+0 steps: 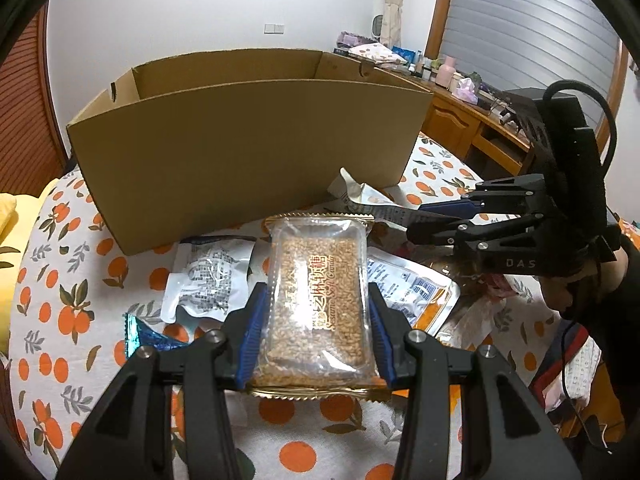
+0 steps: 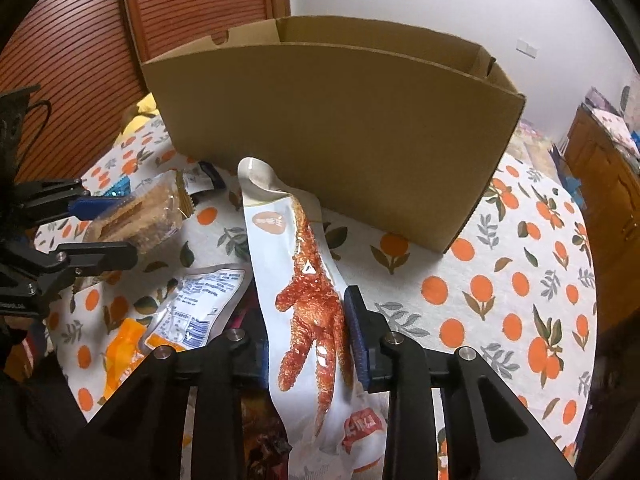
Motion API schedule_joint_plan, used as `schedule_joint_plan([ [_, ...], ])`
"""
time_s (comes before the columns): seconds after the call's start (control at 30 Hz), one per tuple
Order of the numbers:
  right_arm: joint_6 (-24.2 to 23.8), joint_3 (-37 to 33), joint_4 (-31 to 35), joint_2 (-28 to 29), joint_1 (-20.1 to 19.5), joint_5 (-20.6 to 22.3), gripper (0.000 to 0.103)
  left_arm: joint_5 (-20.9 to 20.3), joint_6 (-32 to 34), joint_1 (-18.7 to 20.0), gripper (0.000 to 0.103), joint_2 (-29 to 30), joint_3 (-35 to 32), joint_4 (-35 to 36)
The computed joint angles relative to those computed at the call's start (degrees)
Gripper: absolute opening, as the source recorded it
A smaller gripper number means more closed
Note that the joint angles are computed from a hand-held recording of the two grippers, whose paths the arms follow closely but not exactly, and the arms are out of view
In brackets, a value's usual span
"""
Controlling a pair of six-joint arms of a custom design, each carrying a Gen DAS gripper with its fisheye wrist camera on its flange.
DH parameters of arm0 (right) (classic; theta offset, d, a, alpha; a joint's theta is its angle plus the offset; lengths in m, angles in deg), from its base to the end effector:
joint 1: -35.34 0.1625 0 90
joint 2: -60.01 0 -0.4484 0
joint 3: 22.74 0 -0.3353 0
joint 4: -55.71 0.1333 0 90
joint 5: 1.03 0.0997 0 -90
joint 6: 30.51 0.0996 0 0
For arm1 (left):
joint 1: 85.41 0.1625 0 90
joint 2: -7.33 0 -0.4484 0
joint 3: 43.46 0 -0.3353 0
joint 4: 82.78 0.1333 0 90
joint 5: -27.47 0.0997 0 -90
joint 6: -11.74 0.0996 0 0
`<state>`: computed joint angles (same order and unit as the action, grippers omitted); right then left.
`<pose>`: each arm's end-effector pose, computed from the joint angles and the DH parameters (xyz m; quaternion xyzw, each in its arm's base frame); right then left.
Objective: Organize snacks
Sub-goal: 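Lift both held snacks and carry them over the open box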
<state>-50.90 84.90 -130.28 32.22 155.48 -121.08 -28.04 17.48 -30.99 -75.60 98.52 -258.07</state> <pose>0.3611 -0.4558 -0.0136 0.3752 -0.8803 0.1569 0.2442 -0.0513 -0.3978 0.2904 0.2652 0.8940 -0.2838 0.2232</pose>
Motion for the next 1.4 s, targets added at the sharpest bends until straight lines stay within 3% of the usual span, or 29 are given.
schedule_joint_plan([
  [0.33, -1.00, 2.31, -3.50, -1.25, 1.10, 0.28, 0.029, 0.42, -0.13, -1.30, 0.045, -1.19, 0.14, 0.05],
  [1.03, -0.74, 3.93, -5.49, -2.59, 2.00, 0.40, 0.030, 1.16, 0.43, -2.71, 0.045, -2.68, 0.06, -0.55],
  [1.4, -2.20, 3.07, -6.01, -4.25, 4.35, 0.61, 0.030, 1.64, 2.32, -3.93, 0.046, -4.63, -2.22, 0.53],
])
